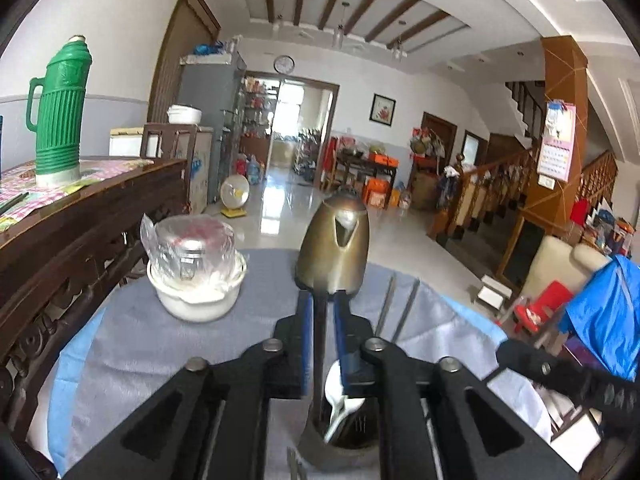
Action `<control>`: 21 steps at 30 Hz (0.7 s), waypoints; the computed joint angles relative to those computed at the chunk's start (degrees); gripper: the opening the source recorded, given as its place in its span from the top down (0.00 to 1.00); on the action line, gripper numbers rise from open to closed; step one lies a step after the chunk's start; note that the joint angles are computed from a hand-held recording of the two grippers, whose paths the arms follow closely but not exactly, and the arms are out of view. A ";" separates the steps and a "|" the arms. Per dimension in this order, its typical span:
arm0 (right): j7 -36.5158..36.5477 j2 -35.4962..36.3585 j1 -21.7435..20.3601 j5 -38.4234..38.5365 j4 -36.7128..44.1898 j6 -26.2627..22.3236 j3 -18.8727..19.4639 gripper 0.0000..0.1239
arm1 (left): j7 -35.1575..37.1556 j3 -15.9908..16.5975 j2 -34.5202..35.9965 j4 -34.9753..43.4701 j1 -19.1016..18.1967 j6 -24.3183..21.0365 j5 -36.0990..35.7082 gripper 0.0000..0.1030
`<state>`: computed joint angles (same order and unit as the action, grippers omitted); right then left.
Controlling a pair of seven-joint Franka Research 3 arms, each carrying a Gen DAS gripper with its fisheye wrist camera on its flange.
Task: Organize utensils
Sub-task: 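Insert the chopstick into the cup with the left tool while the right tool inserts its own, then open both tools and withdraw them from the cup toward the remaining chopsticks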
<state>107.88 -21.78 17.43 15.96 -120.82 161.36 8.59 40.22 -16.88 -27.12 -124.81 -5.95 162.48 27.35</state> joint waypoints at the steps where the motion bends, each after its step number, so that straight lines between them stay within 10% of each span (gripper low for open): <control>1: -0.75 -0.28 1.26 2.04 -0.34 -0.52 -1.30 0.92 | 0.97 0.78 -1.01 -0.85 -1.08 -0.86 -0.77 0.69; 8: -5.90 -6.04 4.91 12.73 -6.66 -1.34 -6.02 0.76 | 7.45 3.58 -9.06 -7.05 -6.24 -8.51 -5.43 0.44; 21: -5.06 -13.88 2.76 10.91 -14.59 -10.82 -3.36 0.74 | 10.64 1.73 -18.64 -11.57 -10.81 -30.66 -13.09 0.41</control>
